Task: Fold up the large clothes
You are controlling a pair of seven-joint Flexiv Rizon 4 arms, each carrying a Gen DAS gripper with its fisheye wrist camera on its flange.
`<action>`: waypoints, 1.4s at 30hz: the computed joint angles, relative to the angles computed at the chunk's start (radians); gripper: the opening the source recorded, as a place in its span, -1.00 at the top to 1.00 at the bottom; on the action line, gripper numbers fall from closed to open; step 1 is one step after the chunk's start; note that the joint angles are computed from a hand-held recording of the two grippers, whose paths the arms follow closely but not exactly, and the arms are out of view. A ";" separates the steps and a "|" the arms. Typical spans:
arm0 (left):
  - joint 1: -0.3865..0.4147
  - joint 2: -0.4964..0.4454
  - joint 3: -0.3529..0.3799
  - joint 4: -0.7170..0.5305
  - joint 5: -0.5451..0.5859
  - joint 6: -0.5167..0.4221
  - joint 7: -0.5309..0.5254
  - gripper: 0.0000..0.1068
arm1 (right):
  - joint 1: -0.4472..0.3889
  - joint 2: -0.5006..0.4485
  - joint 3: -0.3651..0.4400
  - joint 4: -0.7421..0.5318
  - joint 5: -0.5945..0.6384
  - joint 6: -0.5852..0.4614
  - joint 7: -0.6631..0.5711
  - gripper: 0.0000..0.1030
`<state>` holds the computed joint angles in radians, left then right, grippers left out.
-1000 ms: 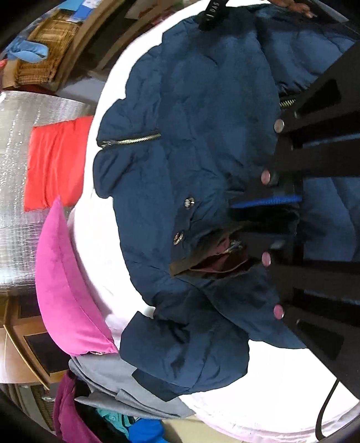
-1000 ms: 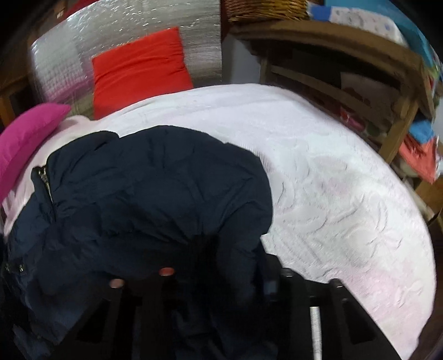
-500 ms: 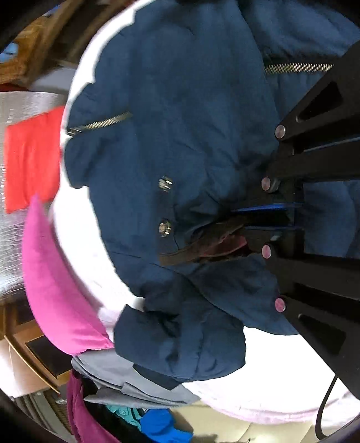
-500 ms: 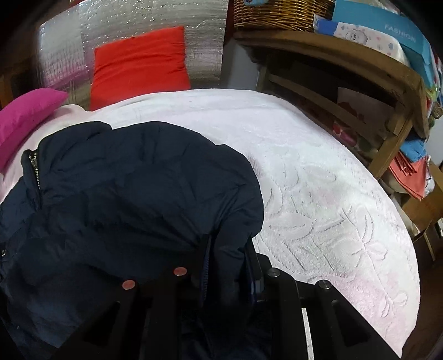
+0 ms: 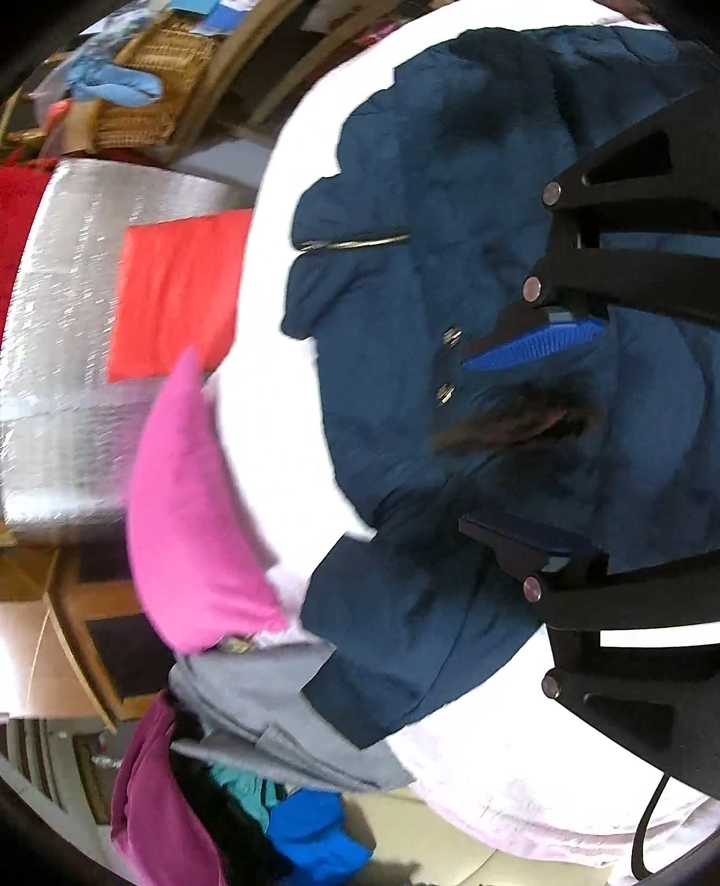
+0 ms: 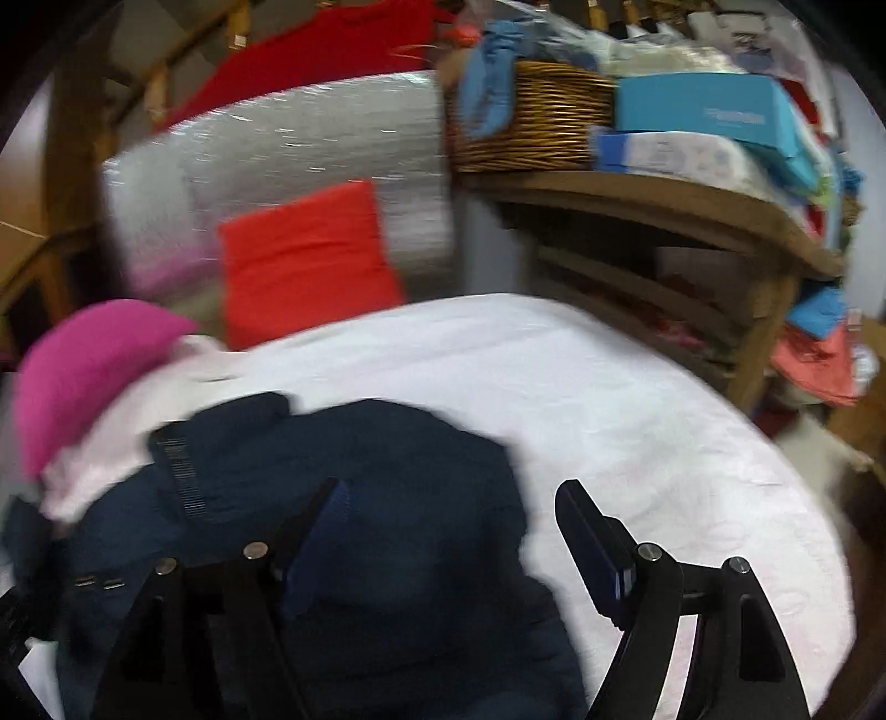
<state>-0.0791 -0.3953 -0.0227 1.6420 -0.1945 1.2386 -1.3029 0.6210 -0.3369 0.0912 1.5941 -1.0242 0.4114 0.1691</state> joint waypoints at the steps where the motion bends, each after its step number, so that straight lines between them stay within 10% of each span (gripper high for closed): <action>1: 0.020 0.001 -0.013 0.005 -0.025 0.014 0.012 -0.03 | -0.006 -0.003 0.004 0.000 -0.006 0.048 -0.005 -0.55; 15: 0.094 -0.037 -0.071 0.018 -0.245 -0.137 0.085 -0.03 | -0.068 -0.103 -0.015 0.021 0.226 0.662 -0.052 -0.12; 19: 0.032 -0.057 -0.018 -0.009 -0.122 -0.130 0.046 0.25 | -0.049 -0.137 -0.004 -0.027 0.339 0.595 -0.171 0.43; 26: -0.009 -0.090 -0.004 -0.043 -0.026 -0.126 -0.026 0.26 | -0.031 -0.125 -0.026 -0.004 0.391 0.573 -0.215 0.43; 29: -0.045 -0.102 0.036 -0.069 0.041 -0.146 -0.071 0.81 | -0.051 -0.140 0.008 -0.029 0.472 0.537 -0.285 0.44; 36: -0.048 -0.086 0.039 -0.093 0.130 -0.189 -0.110 0.86 | -0.046 -0.155 0.017 -0.060 0.559 0.480 -0.387 0.42; 39: 0.020 -0.035 -0.031 -0.031 0.008 -0.152 -0.026 0.69 | -0.037 -0.136 -0.005 -0.029 0.541 0.532 -0.347 0.42; 42: 0.074 0.003 -0.070 0.026 -0.116 -0.057 0.053 -0.41 | -0.016 -0.107 -0.047 0.021 0.455 0.609 -0.266 0.41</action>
<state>-0.0056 -0.3924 -0.0924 1.6676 -0.3106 1.1816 -1.2501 0.6051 -0.4439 0.0447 1.6151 -0.5695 1.0209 -0.0967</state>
